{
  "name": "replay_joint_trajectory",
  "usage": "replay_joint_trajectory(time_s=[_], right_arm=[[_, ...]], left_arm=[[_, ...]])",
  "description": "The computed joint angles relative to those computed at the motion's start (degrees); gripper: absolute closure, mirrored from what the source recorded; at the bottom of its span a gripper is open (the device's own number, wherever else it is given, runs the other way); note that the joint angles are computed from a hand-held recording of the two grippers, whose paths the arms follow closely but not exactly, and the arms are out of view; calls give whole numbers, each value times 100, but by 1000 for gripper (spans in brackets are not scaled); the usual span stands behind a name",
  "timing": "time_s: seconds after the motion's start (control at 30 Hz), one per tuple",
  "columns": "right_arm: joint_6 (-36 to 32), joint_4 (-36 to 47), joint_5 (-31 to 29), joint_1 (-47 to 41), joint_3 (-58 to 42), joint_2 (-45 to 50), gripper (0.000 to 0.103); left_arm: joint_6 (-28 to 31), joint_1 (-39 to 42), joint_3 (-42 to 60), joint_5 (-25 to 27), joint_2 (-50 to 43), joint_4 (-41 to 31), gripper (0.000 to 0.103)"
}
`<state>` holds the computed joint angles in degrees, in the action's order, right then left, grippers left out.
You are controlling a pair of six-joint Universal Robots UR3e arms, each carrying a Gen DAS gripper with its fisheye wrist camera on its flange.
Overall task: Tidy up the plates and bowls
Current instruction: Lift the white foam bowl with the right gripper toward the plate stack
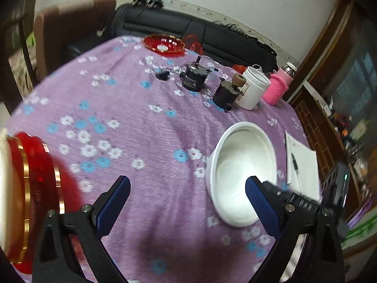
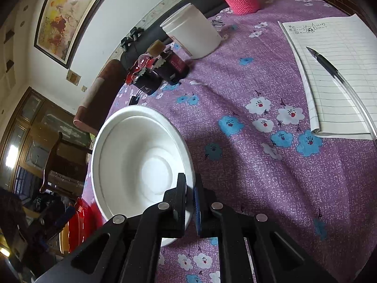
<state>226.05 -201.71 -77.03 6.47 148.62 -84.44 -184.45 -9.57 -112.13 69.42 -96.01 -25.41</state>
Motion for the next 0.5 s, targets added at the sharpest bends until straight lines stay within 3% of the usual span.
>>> replay_joint_trajectory(time_s=[0.17, 0.47, 0.5], right_arm=[[11, 95, -79, 14, -60, 47, 95], [-31, 260, -236, 72, -180, 123, 93], [-37, 278, -250, 81, -195, 125, 93]], left_arm=[[-288, -493, 612, 367, -811, 374, 5], [50, -1381, 1678, 1306, -1986, 320, 5], [78, -1425, 1775, 1357, -2061, 230, 11]])
